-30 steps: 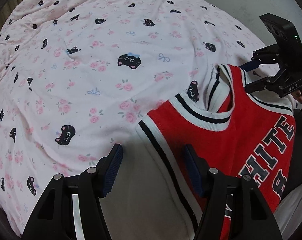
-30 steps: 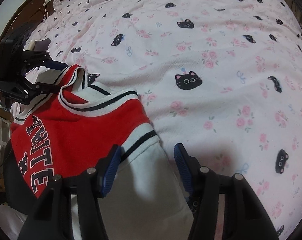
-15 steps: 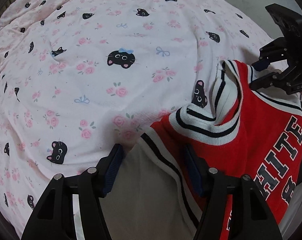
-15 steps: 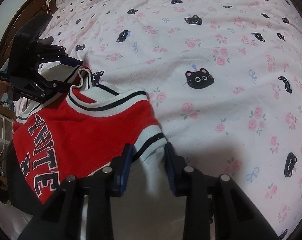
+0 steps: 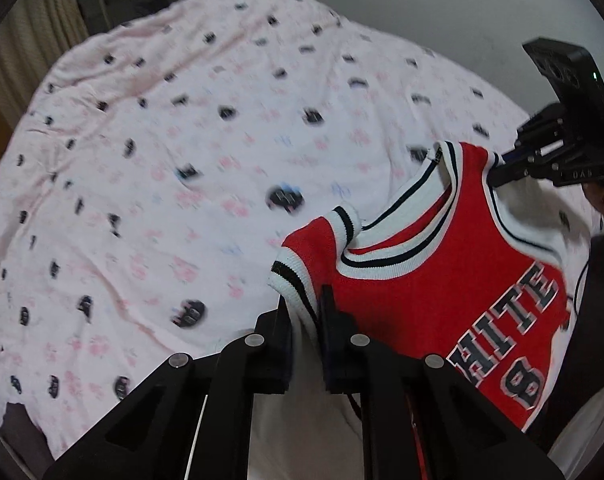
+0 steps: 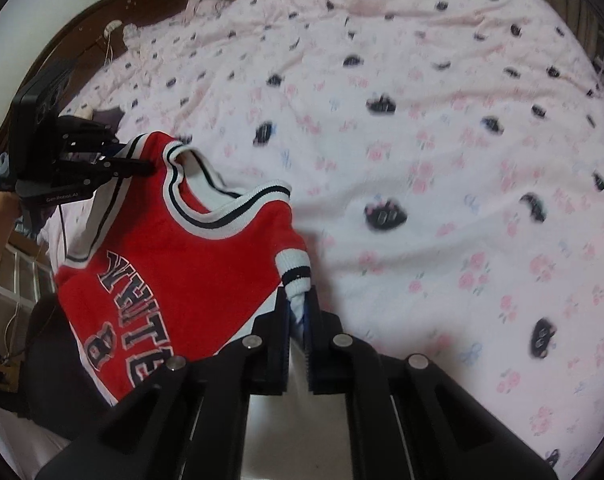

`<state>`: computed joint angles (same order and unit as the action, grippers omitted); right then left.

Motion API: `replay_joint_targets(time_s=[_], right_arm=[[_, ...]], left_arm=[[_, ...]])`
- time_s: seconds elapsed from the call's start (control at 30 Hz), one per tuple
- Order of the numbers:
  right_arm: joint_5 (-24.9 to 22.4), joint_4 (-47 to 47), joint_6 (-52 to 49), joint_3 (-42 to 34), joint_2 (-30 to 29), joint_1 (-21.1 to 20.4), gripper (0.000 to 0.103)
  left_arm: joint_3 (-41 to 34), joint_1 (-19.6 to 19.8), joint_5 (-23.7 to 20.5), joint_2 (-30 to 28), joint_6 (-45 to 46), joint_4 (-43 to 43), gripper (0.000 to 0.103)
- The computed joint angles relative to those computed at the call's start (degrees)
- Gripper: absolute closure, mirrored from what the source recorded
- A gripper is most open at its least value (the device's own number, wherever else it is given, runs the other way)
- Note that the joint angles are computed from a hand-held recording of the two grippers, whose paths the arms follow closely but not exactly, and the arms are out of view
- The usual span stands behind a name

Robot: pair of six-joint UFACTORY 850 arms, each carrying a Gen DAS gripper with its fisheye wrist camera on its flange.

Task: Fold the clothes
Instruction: 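Lift the jersey by both grippers and lay it flat on the bed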

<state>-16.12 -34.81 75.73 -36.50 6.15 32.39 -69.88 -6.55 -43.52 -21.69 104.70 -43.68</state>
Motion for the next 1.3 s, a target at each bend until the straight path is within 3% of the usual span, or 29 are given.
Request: replay_joint_targets(time_s=[0.13,0.47,0.67,0.83,0.93,0.97,1.0,1.17,1.3], right_arm=[[-4.0,-10.8,9.7,-3.1,-0.1,-1.5,0.097],[-11.5,-18.4,11.3,-15.0,-11.1,-9.4,0.097],[-14.0,-18.5,8.8,-21.7,-20.6,-12.1,0.097],[-13.4,-15.3,5.8,-24.2,-26.4,-13.8,0.096],[-16.8,-17.0,7.6,-25.4,-28.8,-13.5,0.079],[-18.8,-17.7,8.6,-25.7,-29.4,-13.3,0.057],[-20.0,-18.5,10.0,-25.6,-29.4,-13.5,0.044],[-21.3,-21.5,15.1,-22.2,-25.7,-13.6,0.043],[-21.0,-23.5,18.8,-18.0,-20.7,-12.5,0.044]], left_arm=[[-1.7,-1.0,4.1,-0.1,0.3,-5.7,0.094],[-7.2,-5.7,19.5,-7.3,0.8,-18.2,0.093],[-10.7,-7.2,23.9,-13.0,-6.2,-14.3,0.092],[-11.2,-7.8,27.6,-15.9,-8.5,-12.8,0.078],[-10.0,-7.9,31.1,-16.0,1.3,-23.3,0.056],[-9.8,-7.7,31.5,-15.9,4.7,-27.1,0.049],[-9.8,-7.3,31.5,-15.8,7.1,-30.1,0.047],[-9.7,-4.2,28.9,-14.3,10.3,-37.7,0.043],[-6.7,-0.5,23.3,-10.7,11.9,-38.6,0.043]])
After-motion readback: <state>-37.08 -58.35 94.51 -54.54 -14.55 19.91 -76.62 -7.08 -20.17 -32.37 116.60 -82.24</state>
